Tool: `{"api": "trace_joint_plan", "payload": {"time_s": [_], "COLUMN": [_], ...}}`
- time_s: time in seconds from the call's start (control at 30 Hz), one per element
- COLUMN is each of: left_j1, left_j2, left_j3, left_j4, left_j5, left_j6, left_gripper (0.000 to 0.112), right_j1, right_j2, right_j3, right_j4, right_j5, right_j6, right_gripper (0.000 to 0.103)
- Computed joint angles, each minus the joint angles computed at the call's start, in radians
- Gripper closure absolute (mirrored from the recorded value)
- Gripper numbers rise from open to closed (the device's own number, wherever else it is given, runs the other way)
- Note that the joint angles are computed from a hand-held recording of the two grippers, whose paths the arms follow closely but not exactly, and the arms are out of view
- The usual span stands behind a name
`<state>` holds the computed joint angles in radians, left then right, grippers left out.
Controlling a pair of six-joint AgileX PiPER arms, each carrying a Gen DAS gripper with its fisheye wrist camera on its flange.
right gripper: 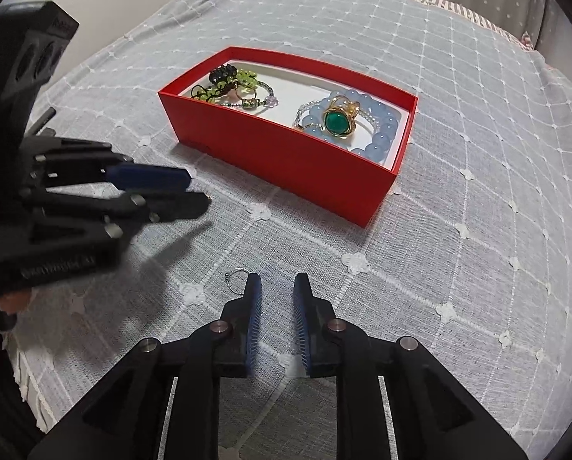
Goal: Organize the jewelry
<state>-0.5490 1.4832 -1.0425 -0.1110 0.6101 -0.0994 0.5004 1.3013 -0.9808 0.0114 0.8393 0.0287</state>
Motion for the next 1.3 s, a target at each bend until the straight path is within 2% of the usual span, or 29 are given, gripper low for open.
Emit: {"api": "trace_joint_plan", "payload": {"time_s": [0.1,0.2,0.23,0.27,0.3,0.7,0.77,0.83,0.93,1.17,1.23,1.3], "left_j1": [-0.056,-0.08,-0.085,-0.087,-0.086,-0.032,-0.012,0.005,0.028,0.042,0.037,0.033], "left_j2": [0.028,0.037,0.038,0.036,0.038,-0.004,-0.026,-0.044,-0.055,-0.058,-0.06,-0.062], "left_j3": [-0.007,-0.011,-0.01,-0.008,-0.01,0.008,0.012,0.016,0.014,0.01,0.007,0.005], "left_j4": [0.174,0.239,0.249,0.249,0.249,0.125,0.09,0.068,0.039,0.024,0.033,0.036], "left_j5": [-0.003,-0.011,-0.014,-0.02,-0.02,-0.034,-0.034,-0.035,-0.033,-0.027,-0.024,-0.023], "left_j6": [-0.163,-0.221,-0.226,-0.219,-0.213,-0.087,-0.054,-0.034,-0.009,0.012,0.007,0.006], "left_gripper": [0.084,0.084,0.089,0.101,0.105,0.105,0.105,0.105,0.105,0.105,0.105,0.105], "right_j1": [0.002,0.006,0.002,-0.003,-0.005,-0.007,0.005,0.028,0.057,0.074,0.081,0.092], "right_j2": [0.005,0.011,0.012,0.012,0.012,0.004,0.007,0.016,0.033,0.056,0.057,0.06], "right_j3": [-0.002,-0.005,-0.006,-0.007,-0.007,0.003,0.006,0.008,0.006,0.004,0.003,0.002], "right_j4": [-0.001,0.0,0.006,0.012,0.014,0.059,0.065,0.043,0.009,-0.032,-0.031,-0.042], "right_j5": [-0.001,-0.002,-0.002,-0.002,-0.003,-0.01,-0.017,-0.023,-0.036,-0.059,-0.059,-0.059], "right_j6": [0.0,-0.001,-0.009,-0.017,-0.019,-0.08,-0.088,-0.069,-0.026,0.025,0.022,0.031], "right_gripper": [0.084,0.084,0.084,0.084,0.084,0.084,0.08,0.066,0.062,0.065,0.076,0.08]}}
